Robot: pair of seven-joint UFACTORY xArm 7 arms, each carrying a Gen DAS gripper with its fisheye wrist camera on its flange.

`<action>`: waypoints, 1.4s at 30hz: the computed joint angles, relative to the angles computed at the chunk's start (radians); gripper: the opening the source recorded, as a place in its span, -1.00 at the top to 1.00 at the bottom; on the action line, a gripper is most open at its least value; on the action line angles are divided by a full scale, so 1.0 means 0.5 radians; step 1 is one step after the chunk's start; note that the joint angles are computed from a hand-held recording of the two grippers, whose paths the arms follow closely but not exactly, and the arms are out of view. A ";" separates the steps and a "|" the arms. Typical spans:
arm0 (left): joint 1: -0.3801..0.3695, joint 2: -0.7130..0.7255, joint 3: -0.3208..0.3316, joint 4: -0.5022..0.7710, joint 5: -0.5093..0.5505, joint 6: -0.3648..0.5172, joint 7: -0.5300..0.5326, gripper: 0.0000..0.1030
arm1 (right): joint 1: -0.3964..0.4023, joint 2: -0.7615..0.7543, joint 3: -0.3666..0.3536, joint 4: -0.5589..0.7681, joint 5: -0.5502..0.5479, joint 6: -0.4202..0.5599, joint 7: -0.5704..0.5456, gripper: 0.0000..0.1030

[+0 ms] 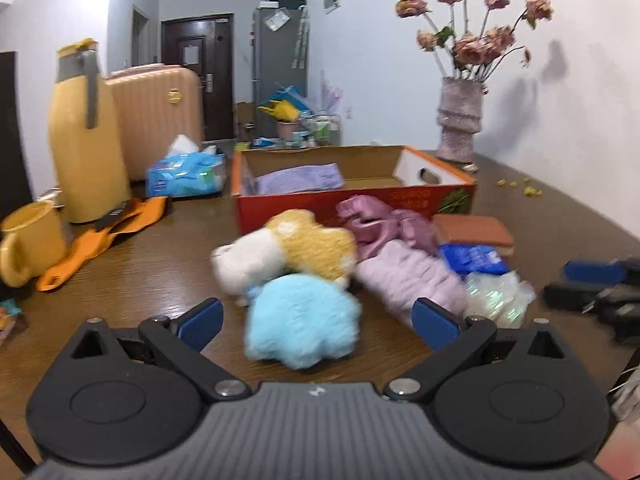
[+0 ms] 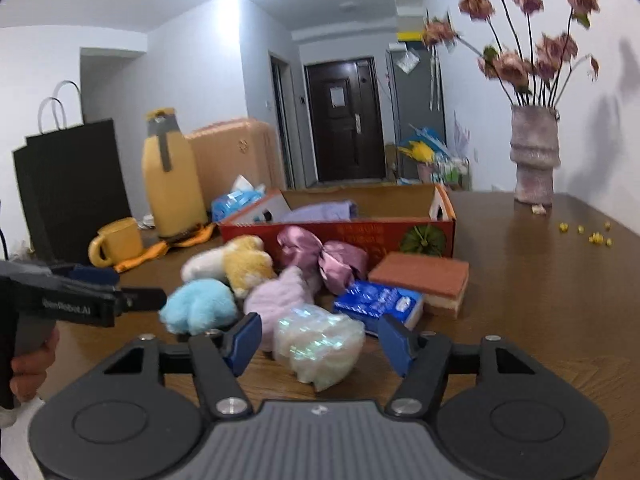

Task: Organize soft objects
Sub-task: 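Close the left tool on the clear iridescent bag while the right tool joins, then carry the clear bag with both tools into the box beside the sachet, release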

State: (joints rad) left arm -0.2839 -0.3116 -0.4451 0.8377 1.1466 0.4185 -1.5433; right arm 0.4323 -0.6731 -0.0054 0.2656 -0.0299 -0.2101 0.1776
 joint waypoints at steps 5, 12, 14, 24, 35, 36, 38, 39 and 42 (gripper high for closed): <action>-0.040 0.284 0.079 0.192 0.014 -0.319 0.067 -0.27 | 0.406 0.203 -0.521 0.078 -0.015 -0.091 0.052 -0.06; -0.261 0.697 0.266 0.439 -0.397 -0.583 0.534 0.09 | 1.256 0.111 -1.501 0.142 -0.071 -0.136 0.117 0.27; -0.295 0.740 0.286 0.437 -0.612 -0.610 0.704 0.40 | 1.368 0.114 -1.618 0.167 -0.042 -0.117 0.110 0.41; -0.462 0.595 0.378 0.273 -0.968 -0.692 0.894 0.76 | 1.359 -0.047 -1.546 0.079 0.098 -0.107 -0.074 0.80; -0.171 0.295 0.066 0.121 -0.601 -0.720 0.492 0.77 | 0.903 -0.263 -0.962 -0.115 0.140 -0.087 0.006 0.81; -0.137 0.277 0.041 0.112 -0.602 -0.735 0.487 0.77 | 0.903 -0.267 -0.956 -0.110 0.132 -0.085 0.006 0.81; -0.088 0.250 0.011 0.094 -0.646 -0.766 0.516 0.78 | 0.914 -0.265 -0.958 -0.089 0.119 -0.077 0.002 0.82; -0.059 0.244 -0.004 0.095 -0.667 -0.783 0.532 0.78 | 0.930 -0.255 -0.970 -0.067 0.113 -0.070 -0.004 0.82; 0.033 0.253 -0.021 0.127 -0.732 -0.852 0.630 0.78 | 1.016 -0.189 -1.039 0.051 0.089 -0.052 -0.049 0.82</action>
